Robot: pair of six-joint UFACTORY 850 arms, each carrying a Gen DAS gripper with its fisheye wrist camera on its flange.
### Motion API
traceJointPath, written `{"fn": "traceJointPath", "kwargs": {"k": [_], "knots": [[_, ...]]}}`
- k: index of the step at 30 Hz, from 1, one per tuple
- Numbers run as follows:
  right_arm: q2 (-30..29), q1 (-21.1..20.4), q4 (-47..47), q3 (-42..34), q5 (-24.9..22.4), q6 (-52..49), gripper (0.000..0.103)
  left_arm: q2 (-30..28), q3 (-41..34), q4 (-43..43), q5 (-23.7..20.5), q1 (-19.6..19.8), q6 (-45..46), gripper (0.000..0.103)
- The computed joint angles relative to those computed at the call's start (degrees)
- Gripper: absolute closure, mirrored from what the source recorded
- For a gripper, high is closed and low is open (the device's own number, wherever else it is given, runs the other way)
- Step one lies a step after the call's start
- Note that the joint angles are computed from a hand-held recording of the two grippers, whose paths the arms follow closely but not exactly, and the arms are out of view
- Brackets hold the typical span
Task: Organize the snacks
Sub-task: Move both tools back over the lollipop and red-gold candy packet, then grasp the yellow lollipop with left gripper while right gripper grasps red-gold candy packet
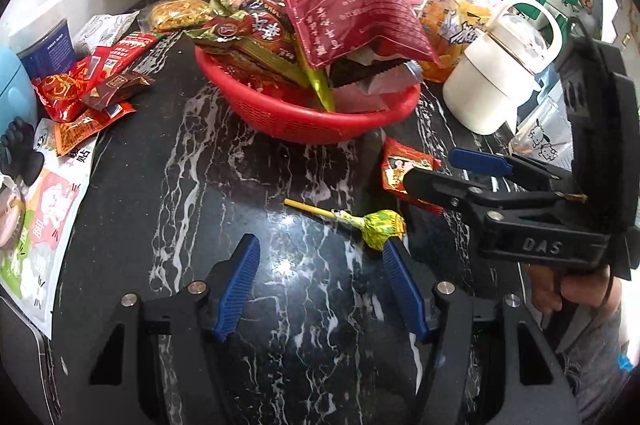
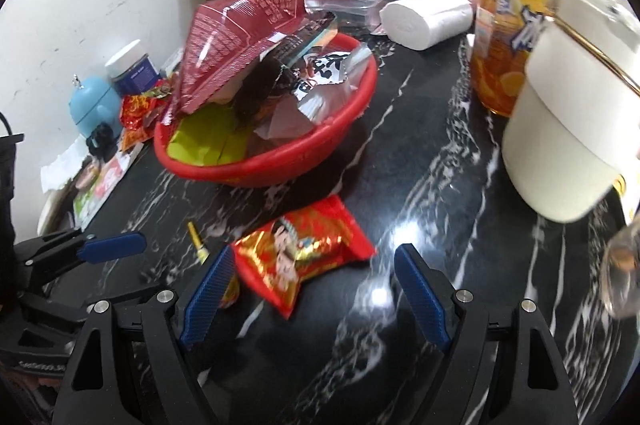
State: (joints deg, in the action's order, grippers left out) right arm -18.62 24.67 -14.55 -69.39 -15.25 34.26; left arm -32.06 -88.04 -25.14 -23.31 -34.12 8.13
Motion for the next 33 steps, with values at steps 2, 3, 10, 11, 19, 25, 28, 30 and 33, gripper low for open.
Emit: {"fn": "traceJointPath", "kwargs": {"k": [2,3,10,11,19,25,28,30,33], "knots": [[-0.9,-0.4,2.0,-0.7,0.0,-2.6,0.023,-0.3,-0.3,0.5,-0.2,0.1,-0.6,0.040],[-1.2,-0.6,4.0,-0.8,0.2,-4.9,0.029,-0.4,-0.4,0.5,-0.3,0.2,-0.8,0.040],[-2.1,-0.9,12.0,-1.1,0.5,-14.1,0.057,-0.8,-0.9,-1.4,-0.6,0.4,0.5,0.040],[-1.9,-0.7,11.0,-0.9,0.4,-13.3,0.059,-0.7,-0.9,-1.8,-0.6,0.4,0.7,0.040],[1.4,0.1,3.7,2.7,0.0,-4.7,0.066,-1.2,-1.7,-2.6,-0.3,-1.2,2.1,0.040],[5.8,0.9,-1.3,7.9,0.0,3.8,0.066,-2.7,-3.4,-2.0,-0.6,-2.5,3.0,0.040],[7.9,1.1,-4.6,10.1,-0.5,8.1,0.066,-3.1,-3.9,-1.6,-0.4,-3.2,3.9,0.046],[8.7,1.1,-5.7,11.0,-0.5,9.9,0.066,-3.5,-4.4,-0.8,-0.7,-3.6,3.6,0.053],[10.0,1.2,-6.4,12.6,-0.1,12.3,0.066,-4.7,-5.7,0.8,-1.7,-3.8,2.2,0.066]]}}
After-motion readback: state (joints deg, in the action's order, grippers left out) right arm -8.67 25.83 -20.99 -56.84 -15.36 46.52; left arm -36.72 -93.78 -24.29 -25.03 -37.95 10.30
